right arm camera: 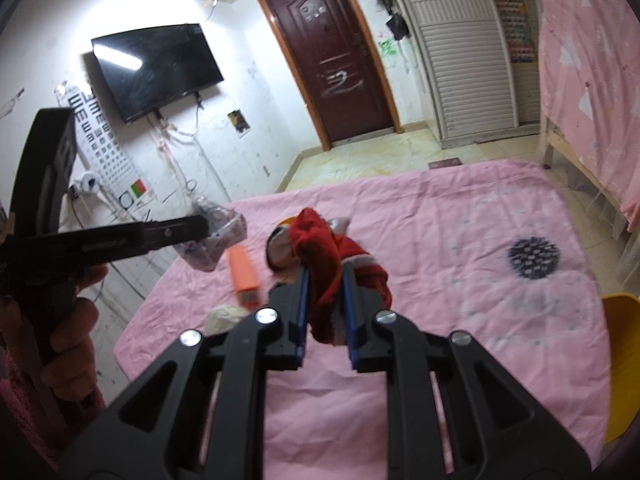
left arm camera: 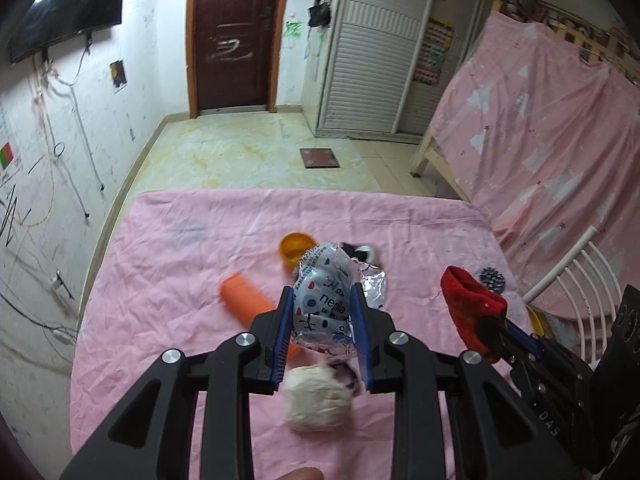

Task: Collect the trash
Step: 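Carry the white bag and red cloth to the yellow bin and release both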

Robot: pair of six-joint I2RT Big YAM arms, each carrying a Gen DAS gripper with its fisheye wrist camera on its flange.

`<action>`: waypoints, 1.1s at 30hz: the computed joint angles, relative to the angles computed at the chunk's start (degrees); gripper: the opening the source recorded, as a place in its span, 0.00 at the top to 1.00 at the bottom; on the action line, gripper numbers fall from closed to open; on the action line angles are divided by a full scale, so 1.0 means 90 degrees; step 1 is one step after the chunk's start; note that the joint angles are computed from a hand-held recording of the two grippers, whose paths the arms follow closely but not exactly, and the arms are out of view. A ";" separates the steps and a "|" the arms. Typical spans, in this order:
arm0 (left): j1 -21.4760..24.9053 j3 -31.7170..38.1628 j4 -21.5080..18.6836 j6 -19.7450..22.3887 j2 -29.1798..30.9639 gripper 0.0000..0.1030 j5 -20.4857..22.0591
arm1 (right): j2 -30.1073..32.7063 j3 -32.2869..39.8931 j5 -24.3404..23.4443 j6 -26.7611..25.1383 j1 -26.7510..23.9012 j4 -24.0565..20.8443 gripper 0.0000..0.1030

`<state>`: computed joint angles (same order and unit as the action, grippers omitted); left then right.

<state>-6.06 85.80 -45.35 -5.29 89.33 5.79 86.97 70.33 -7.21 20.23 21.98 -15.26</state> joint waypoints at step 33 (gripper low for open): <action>-0.1976 0.1008 -0.0479 0.0328 0.0756 0.79 -0.0278 | -0.1485 -0.1835 0.0394 0.0884 -0.2020 0.0842 0.85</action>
<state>-23.84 94.86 -49.66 -2.33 96.13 3.29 73.60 53.82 -3.66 28.18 3.80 -7.69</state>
